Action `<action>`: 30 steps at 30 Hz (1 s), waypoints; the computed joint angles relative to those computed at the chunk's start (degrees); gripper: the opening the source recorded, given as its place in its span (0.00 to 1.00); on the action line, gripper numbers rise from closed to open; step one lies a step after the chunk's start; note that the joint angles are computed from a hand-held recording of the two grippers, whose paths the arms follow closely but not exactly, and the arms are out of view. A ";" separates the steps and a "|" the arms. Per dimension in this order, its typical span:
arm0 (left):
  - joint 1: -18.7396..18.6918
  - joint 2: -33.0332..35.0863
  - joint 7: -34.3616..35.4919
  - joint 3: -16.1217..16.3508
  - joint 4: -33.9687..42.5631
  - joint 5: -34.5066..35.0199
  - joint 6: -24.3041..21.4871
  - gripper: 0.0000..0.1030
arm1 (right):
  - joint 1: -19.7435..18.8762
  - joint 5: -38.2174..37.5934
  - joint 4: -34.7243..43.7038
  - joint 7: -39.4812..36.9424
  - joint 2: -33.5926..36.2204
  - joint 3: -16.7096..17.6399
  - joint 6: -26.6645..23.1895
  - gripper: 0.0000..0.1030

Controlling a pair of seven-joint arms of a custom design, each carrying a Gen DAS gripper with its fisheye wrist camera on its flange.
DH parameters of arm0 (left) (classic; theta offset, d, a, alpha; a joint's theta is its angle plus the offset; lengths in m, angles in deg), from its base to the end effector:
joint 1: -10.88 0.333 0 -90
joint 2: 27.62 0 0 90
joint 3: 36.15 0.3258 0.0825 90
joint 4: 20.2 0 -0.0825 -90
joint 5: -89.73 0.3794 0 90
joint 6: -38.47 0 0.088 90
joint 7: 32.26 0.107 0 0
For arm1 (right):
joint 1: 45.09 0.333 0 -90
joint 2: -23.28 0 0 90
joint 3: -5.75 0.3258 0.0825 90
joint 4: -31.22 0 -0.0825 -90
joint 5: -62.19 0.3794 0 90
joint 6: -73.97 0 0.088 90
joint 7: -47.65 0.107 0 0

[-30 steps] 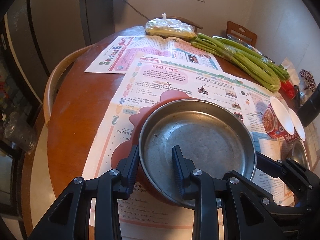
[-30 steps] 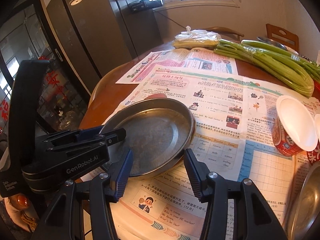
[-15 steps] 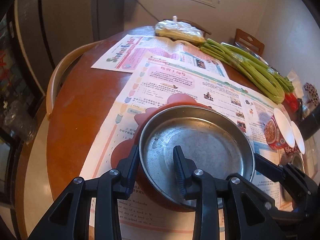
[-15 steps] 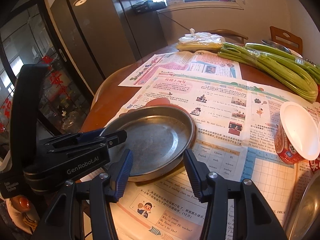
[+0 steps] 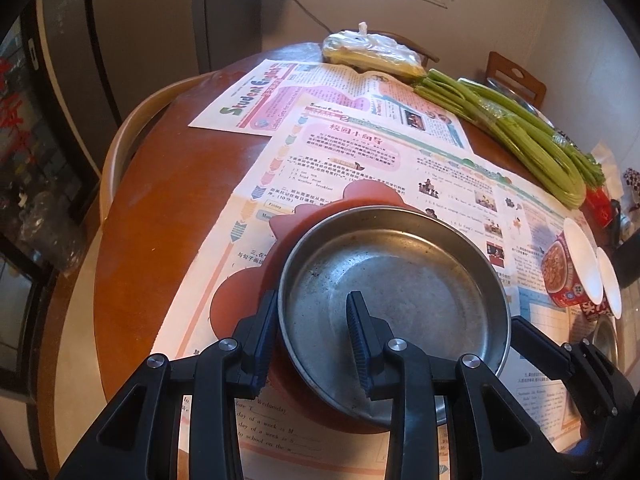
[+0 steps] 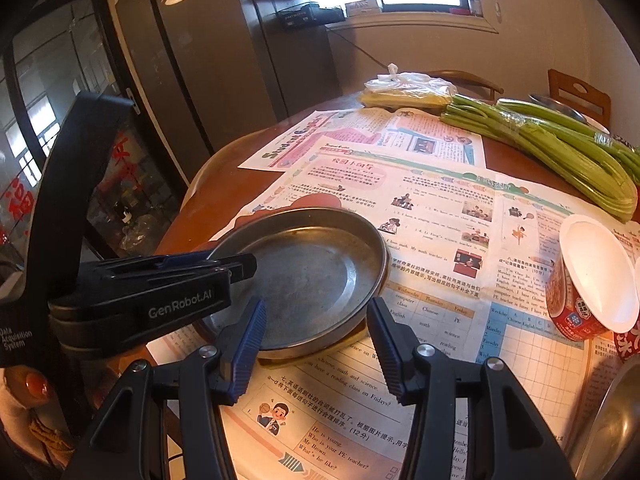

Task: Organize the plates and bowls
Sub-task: 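Lower the steel tray onto the orange pig plate and open the left tool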

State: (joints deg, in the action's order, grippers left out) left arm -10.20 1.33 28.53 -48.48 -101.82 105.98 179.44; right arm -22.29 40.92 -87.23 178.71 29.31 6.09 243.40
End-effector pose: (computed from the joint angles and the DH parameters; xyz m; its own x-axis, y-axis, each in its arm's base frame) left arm 0.6384 -0.3798 0.4808 -0.2160 -0.9707 0.1049 -0.8439 0.1316 -0.5202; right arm 0.5524 0.2623 0.4843 0.1059 -0.9735 -0.2029 -0.7235 0.0645 -0.6873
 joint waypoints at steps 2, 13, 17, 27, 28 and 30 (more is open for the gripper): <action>-0.11 0.05 -0.34 0.12 0.18 0.04 -0.15 0.34 | -0.34 1.22 -0.05 -1.39 0.09 0.34 0.39 0.52; 0.23 -0.46 -1.09 -0.17 -0.34 -0.62 0.49 0.35 | -0.37 4.44 -0.66 -4.39 0.05 0.43 1.14 0.52; 0.12 -0.72 -0.93 -0.15 -0.52 -0.39 0.70 0.37 | -0.12 4.07 -0.98 -3.65 -0.17 -0.02 1.49 0.52; 0.89 -2.18 -0.12 -0.88 -2.34 -1.38 2.89 0.41 | -1.07 -0.99 -2.08 1.78 -1.54 -0.34 3.69 0.52; 0.63 -2.24 -0.43 -0.63 -2.34 -1.10 2.79 0.41 | -1.22 -0.49 -1.95 1.22 -1.43 -0.11 3.46 0.52; 0.68 -2.37 0.04 -0.80 -2.57 -1.19 2.98 0.42 | -1.28 -0.05 -1.94 0.93 -1.41 0.03 3.04 0.52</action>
State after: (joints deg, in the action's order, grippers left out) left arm -9.52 -1.05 28.57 -49.29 -104.40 104.78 182.43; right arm -23.58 40.88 -89.18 179.64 27.90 6.11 246.44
